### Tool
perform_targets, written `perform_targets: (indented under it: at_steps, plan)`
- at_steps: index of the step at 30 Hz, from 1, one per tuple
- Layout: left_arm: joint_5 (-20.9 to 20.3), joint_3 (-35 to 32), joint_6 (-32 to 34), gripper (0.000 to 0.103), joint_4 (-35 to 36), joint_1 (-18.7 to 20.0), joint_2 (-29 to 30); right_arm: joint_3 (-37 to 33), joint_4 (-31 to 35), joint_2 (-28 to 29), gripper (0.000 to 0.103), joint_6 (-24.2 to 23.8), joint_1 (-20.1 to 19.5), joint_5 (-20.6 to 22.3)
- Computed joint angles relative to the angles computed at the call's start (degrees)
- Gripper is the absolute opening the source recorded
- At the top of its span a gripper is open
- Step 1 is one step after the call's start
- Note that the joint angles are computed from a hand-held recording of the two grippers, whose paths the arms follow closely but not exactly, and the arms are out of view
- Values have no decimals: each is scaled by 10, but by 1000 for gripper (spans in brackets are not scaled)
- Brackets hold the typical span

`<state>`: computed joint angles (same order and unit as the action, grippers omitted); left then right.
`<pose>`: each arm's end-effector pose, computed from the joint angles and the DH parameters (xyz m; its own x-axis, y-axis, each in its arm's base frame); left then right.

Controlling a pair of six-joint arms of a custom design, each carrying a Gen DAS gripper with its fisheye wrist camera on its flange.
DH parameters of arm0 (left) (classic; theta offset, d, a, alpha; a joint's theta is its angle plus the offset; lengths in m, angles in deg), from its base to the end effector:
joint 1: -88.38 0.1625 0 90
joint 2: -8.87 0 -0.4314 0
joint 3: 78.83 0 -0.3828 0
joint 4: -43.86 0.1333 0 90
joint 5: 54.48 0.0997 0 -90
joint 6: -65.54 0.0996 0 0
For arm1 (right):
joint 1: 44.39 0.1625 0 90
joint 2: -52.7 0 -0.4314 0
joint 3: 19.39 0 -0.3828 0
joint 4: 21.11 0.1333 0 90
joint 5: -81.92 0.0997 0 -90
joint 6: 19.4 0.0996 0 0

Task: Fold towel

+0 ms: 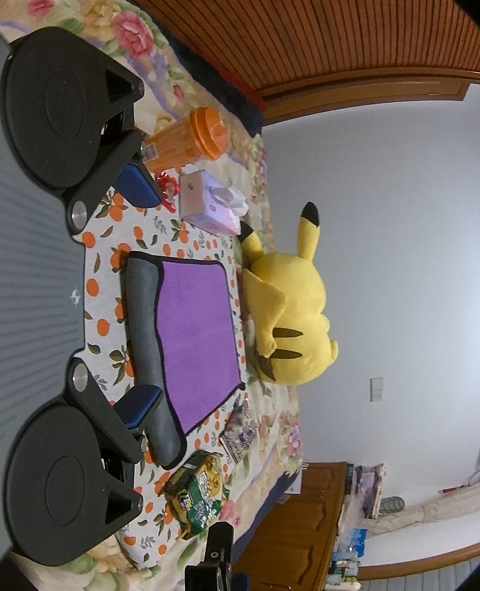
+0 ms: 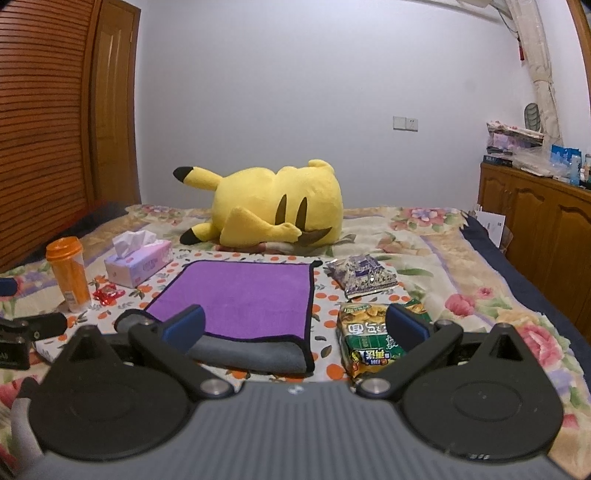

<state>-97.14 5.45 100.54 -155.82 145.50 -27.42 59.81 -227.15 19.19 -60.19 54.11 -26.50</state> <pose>-0.2123 -0.7089 0.1892 -0.6064 0.0844 -0.7907 0.7389 0.4271 -0.5211 0.2115 -0.7263 0.1889 -0.7113 -0.1006 0.6957 -0.6794 0.3525 -0.6436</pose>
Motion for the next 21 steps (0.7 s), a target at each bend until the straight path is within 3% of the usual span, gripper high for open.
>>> perform_targets:
  at_steps: [21]
  plan:
    - [-4,-77,1,103,68,25,36,-75,92,32,103,-6,-3,-18]
